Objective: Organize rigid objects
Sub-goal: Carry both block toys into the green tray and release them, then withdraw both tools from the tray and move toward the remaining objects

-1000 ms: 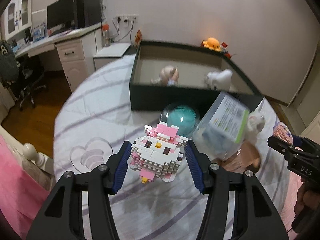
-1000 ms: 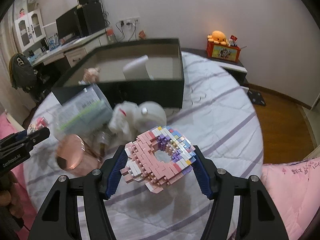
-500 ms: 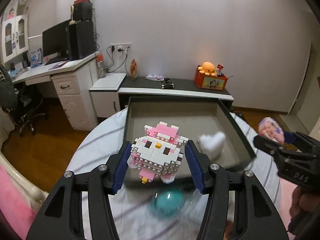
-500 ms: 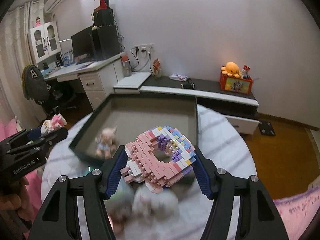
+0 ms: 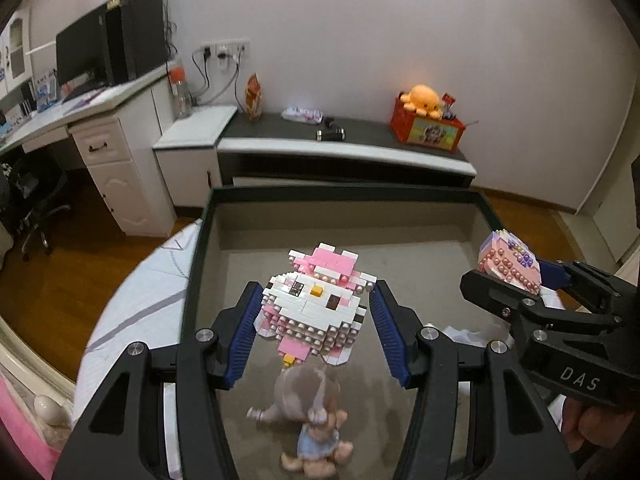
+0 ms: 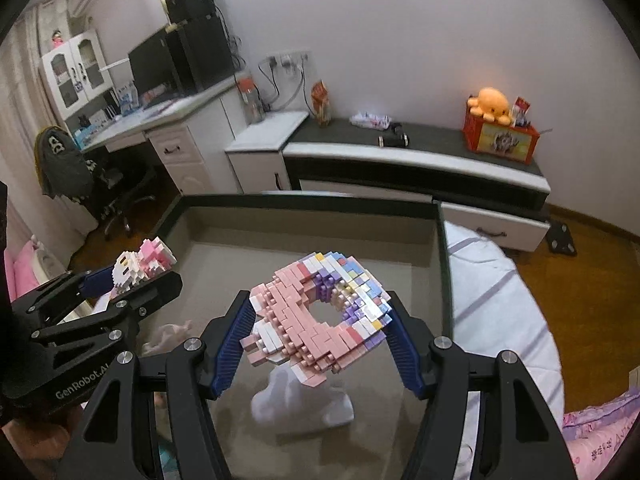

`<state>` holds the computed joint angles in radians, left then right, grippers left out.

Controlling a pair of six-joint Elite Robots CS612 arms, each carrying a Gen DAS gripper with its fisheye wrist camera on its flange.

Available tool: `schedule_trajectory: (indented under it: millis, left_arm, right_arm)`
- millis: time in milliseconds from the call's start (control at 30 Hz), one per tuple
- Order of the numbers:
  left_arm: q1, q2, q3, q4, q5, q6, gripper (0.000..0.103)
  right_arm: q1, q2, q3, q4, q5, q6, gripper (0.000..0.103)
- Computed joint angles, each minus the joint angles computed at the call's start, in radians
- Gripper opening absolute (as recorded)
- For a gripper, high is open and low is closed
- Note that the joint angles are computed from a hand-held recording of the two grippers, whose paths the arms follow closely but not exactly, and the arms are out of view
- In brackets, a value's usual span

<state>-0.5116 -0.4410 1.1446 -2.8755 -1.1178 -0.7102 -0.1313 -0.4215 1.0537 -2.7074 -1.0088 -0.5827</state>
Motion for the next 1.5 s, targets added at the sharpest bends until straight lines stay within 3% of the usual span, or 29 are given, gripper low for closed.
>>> schedule_trajectory:
  millis: [267, 333, 433, 567, 667, 1067, 1333, 1500]
  left_arm:
    - [0.009, 0.029, -0.048, 0.084, -0.034, -0.021, 0.061]
    - [0.004, 0.025, -0.044, 0.1, 0.006, -0.029, 0.074]
    - [0.002, 0.013, -0.026, 0.113, 0.038, -0.061, 0.089]
    - [-0.008, -0.017, 0.039, 0.041, 0.065, -0.08, 0.098]
    - [-0.02, -0.047, 0.091, 0.014, 0.112, -0.103, 0.102]
    - [-0.103, -0.174, 0.303, -0.113, 0.279, -0.165, 0.103]
    - [-0.179, -0.25, 0.428, -0.176, 0.418, -0.205, 0.103]
    - [-0.22, -0.284, 0.493, -0.167, 0.475, -0.267, 0.103]
  right_arm:
    - [0.016, 0.046, -0.084, 0.125, -0.072, -0.015, 0.066]
    - [0.016, 0.044, -0.079, 0.117, -0.08, -0.015, 0.067]
    - [0.013, 0.042, -0.078, 0.117, -0.087, -0.004, 0.082]
    - [0.006, 0.03, -0.054, 0.098, -0.07, 0.002, 0.09]
    - [-0.003, 0.009, -0.006, 0.032, -0.051, 0.031, 0.103]
    - [-0.051, -0.112, 0.234, -0.217, 0.041, 0.109, 0.103]
    - [-0.112, -0.214, 0.445, -0.499, 0.107, 0.154, 0.103]
    - [-0.151, -0.258, 0.551, -0.673, 0.126, 0.198, 0.103]
